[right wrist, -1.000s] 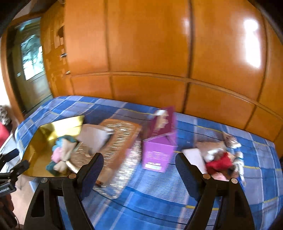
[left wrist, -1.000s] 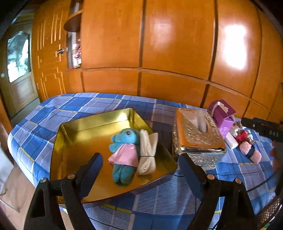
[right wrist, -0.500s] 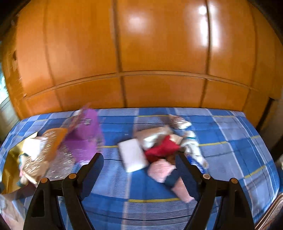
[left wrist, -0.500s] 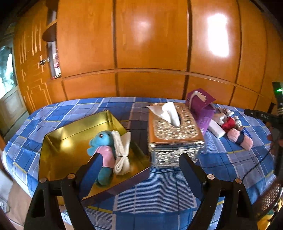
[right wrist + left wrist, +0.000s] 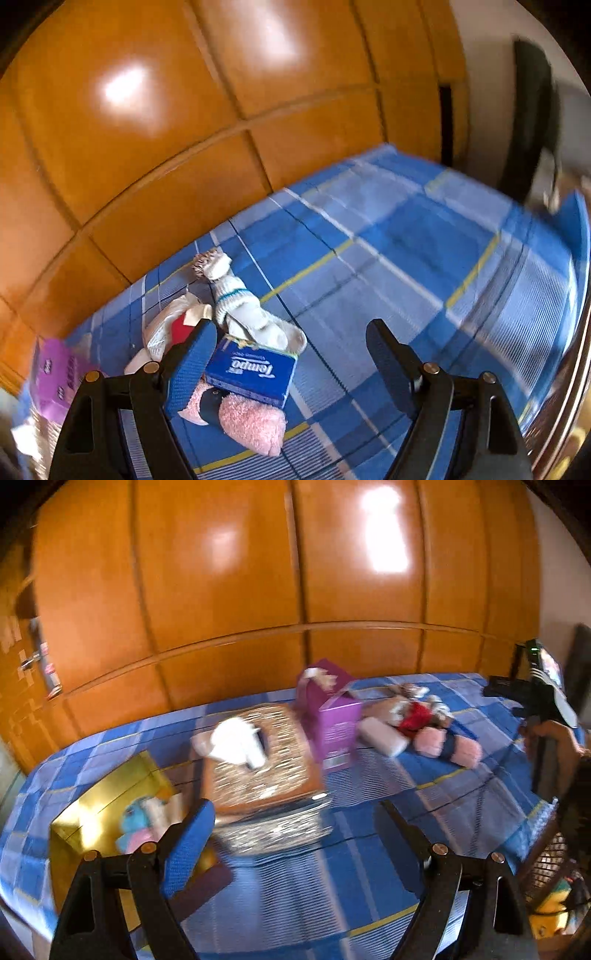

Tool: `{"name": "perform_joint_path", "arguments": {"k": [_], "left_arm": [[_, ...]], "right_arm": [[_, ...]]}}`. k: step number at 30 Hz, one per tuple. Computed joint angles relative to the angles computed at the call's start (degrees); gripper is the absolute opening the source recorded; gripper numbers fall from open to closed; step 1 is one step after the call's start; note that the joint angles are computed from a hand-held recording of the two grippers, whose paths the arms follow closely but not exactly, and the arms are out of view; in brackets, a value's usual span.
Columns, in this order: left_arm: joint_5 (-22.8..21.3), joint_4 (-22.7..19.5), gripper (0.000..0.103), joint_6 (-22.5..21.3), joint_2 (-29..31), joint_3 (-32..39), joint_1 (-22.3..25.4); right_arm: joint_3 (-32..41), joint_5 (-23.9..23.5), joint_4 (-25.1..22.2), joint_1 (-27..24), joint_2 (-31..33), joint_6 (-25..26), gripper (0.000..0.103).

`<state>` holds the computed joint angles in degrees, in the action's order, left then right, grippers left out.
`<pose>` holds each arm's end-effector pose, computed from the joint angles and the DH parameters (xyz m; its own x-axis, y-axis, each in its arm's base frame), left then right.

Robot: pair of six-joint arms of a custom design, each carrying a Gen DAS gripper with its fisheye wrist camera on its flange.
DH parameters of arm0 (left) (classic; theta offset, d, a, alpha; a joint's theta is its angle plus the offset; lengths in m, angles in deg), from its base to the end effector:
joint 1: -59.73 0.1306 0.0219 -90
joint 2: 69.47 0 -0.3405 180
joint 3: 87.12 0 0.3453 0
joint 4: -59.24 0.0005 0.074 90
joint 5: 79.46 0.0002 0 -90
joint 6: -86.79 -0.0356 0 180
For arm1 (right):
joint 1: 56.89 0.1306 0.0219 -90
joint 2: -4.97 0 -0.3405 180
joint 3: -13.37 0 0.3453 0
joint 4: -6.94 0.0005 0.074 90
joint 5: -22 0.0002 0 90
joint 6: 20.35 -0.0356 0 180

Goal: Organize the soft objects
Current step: 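Reach the left tool to the white pad and grasp it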

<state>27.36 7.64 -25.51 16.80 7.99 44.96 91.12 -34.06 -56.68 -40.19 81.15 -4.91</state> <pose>0.4035 -0.1176 0.4499 -0.4368 0.4908 -0.7538 0.6650 0.7406 0.0968 0.3258 0.0765 0.3792 -0.2134 0.7709 -0.6002 0.8188 0.4763 0.3205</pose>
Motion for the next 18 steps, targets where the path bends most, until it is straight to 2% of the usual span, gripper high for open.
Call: {"name": "perform_joint_path", "arguments": {"k": [4,7,10,13,18], "left_arm": [[-0.3,-2.6,0.088,-2.3,2.5,3.2,-5.0],[-1.9,-7.1,0.088,-2.1,6.6,7.8,-8.9],[-3.1,-10.2,0.088,1.2,11.8,12.2,-12.7],[-5.2,-11.2,0.083,3.1,16.5,15.4,-15.9],[-9.3,-15.7,0.081,9.1,27.3,25.4,-20.1]], "right_arm": [[-2.1,-2.5,2.0,-0.6,-2.0,-2.4,0.084],[-2.8,-3.3,3.1,-0.6,-2.6,-2.5,0.084],[-3.2,-4.1,4.7,-0.6,-3.0,-1.7,0.084],[-3.5,-4.8,6.3,-1.0,-3.0,-0.8,0.084],[-4.3,-6.1,9.3,-1.3,-3.6,1.0,0.084]]}}
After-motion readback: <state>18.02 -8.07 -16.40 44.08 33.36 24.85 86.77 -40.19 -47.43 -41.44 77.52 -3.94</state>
